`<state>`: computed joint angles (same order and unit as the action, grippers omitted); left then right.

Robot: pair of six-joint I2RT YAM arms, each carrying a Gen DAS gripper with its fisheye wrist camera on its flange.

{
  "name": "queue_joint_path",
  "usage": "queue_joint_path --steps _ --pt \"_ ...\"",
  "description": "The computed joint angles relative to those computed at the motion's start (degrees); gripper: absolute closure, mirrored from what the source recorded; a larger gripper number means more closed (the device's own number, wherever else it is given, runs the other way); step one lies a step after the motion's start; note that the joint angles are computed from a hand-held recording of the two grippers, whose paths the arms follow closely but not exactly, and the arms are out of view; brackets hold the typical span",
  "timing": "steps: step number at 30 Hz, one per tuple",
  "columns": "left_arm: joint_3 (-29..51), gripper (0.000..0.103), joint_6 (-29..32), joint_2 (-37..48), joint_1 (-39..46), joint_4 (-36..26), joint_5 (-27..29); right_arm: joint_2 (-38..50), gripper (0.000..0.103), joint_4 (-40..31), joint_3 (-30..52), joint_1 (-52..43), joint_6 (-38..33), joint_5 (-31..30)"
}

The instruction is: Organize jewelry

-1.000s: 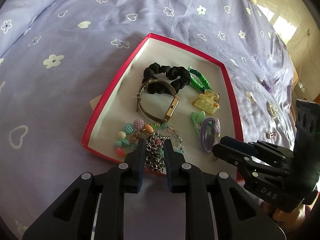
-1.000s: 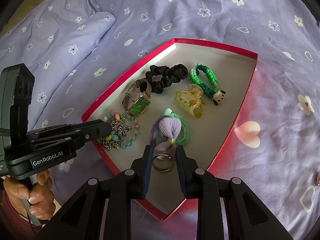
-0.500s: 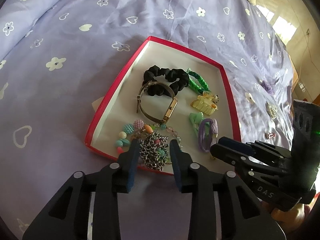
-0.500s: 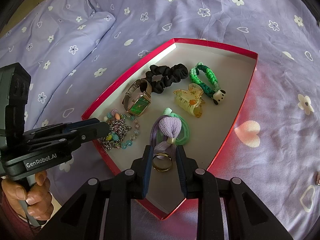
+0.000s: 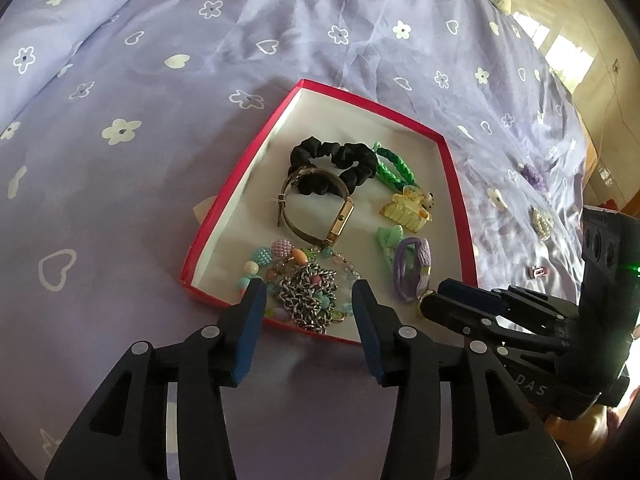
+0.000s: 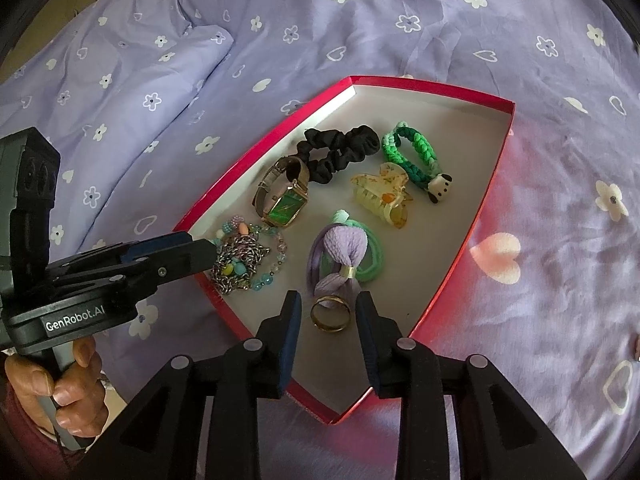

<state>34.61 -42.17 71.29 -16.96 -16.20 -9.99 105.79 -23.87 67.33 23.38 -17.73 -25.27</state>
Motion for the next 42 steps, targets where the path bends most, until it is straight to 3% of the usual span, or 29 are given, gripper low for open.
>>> queue_joint_path --steps 7,9,15,17,20,23,33,42 --pt "-0.05 0.053 -0.74 -2.41 -0.60 -1.81 -0.79 -1.83 0.069 -0.01 -1.12 -0.62 0.47 -0.66" --pt "-0.08 0.047 -1.29 -3.27 -1.02 -2.62 -1.22 -3.04 0.069 0.12 -1.74 -1.35 0.76 -1.16" --pt "-0.81 0.028 -5.01 -8.31 -3.79 -6.15 -3.51 -8.92 0.052 1.41 -5.41 -7.48 2.52 -6.92" --pt "-0.87 0.022 -7.05 -9.97 -5.42 -7.86 -4.90 -10.32 0.042 1.83 -6.63 -10.63 4.00 -10.25" --pt "-1.25 0.017 -10.58 -12.27 -8.10 -9.70 -6.66 -11.70 0.038 2.27 -7.95 -14.25 5.90 -14.61" --pt "-1.40 0.017 -13.84 -13.66 -11.49 -11.38 -8.84 -13.14 0.035 2.62 -9.55 -17.27 7.24 -18.12" --pt "0.37 0.017 -26.48 -12.90 -24.72 -20.04 -18.40 -17.65 0.024 1.68 -14.88 -21.05 6.40 -21.56" --pt "5.64 0.016 -36.78 -6.27 -35.14 -31.31 -27.75 -26.64 0.022 7.17 -23.30 -18.80 2.86 -15.70"
